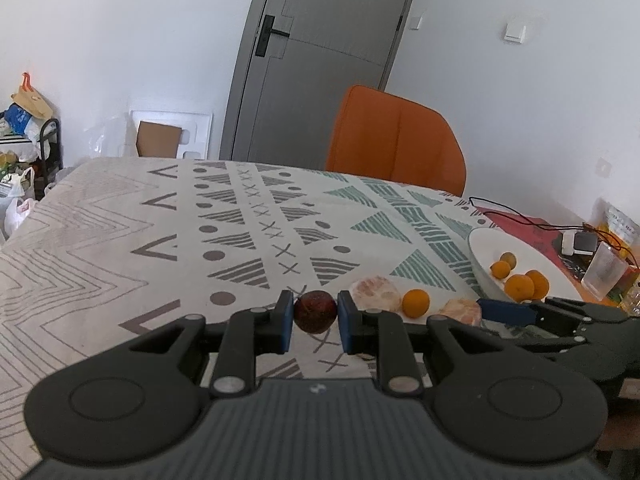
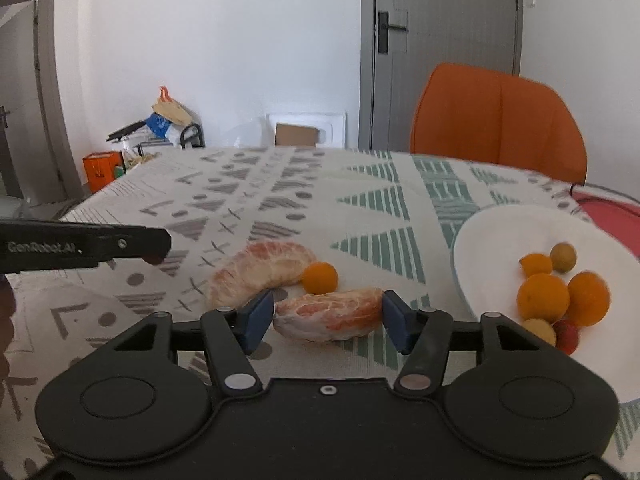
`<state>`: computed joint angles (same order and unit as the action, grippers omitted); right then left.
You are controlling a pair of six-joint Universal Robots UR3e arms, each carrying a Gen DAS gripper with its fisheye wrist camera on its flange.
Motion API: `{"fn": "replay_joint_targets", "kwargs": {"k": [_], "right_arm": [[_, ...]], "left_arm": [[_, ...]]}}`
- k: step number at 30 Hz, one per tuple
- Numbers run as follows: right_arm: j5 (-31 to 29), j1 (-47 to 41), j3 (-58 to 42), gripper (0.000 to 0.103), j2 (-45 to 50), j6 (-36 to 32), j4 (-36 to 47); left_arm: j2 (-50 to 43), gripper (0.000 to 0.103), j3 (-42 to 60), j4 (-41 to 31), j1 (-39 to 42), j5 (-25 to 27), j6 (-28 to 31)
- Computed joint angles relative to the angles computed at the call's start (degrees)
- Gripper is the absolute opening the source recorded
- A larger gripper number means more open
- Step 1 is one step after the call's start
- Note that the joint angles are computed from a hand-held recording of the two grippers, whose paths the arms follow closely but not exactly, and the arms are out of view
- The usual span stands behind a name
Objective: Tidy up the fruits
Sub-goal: 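Carry the pomelo segment and dark fruit over the bowl and open both tools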
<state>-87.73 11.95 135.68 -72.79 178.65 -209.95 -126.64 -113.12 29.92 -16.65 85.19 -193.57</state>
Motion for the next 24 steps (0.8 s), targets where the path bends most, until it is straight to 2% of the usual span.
{"fn": "replay_joint_targets", "kwargs": {"k": [8,13,24], "right_arm": [[-0.13,-0.67,2.41,0.056,-5.73,1.11,0.04],[0.50,-2.01,5.60,0.056,-8.06,1.31,-2.16],[6.34,-10.67,14.98,0.056,-16.77,0.37,-5.16]], "left_arm": [[2.42,0.022,-2.09,2.56,-0.69,0.66,0.14],[3.10,0.022,-0.52,0.46,-2.07,1.77,0.74],[1.68,0.022,5.34,-2.81,-7.12,4.19,1.59]]}}
